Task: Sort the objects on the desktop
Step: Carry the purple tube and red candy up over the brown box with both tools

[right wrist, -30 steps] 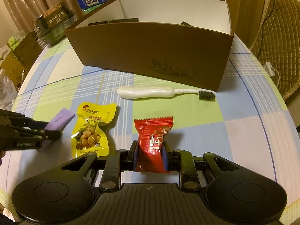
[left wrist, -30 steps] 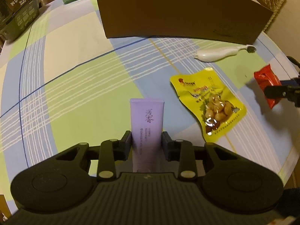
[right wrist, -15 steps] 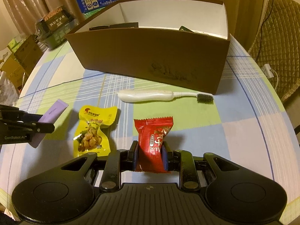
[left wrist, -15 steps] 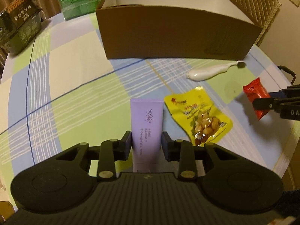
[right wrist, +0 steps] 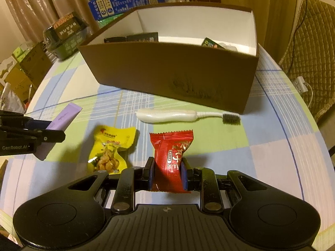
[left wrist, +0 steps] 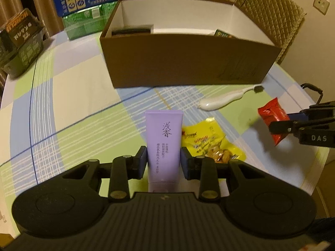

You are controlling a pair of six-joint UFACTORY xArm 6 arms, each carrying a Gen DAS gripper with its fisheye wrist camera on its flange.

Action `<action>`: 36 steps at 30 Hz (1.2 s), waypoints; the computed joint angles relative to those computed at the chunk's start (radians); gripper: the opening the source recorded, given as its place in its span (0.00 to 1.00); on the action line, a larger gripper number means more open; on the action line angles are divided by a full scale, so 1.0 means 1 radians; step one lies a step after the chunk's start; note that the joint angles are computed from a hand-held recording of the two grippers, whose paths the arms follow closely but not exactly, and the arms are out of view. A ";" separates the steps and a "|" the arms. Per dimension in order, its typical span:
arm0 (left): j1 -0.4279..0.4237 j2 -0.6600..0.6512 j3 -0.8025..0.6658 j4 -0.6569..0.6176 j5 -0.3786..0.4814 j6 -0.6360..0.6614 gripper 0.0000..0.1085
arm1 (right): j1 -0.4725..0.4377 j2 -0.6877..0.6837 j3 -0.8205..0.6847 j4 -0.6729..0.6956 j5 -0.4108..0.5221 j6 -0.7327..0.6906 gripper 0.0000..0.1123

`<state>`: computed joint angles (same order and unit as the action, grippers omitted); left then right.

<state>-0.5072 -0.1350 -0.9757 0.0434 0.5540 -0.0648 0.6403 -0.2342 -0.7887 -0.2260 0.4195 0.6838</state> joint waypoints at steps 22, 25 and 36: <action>-0.029 0.151 -0.249 -0.104 -0.088 0.115 0.26 | -0.055 0.077 -0.171 0.061 -0.062 -0.157 0.20; -0.031 0.190 -0.304 -0.107 -0.094 0.124 0.26 | -0.069 0.096 -0.200 0.065 -0.069 -0.182 0.20; -0.023 0.388 -0.586 -0.150 -0.054 0.162 0.26 | -0.142 0.213 -0.349 0.128 -0.081 -0.287 0.20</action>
<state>-0.5301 0.2534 -1.5616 -0.1070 0.5003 0.0972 0.4983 -0.0214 -1.1372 -0.0983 0.3389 0.3963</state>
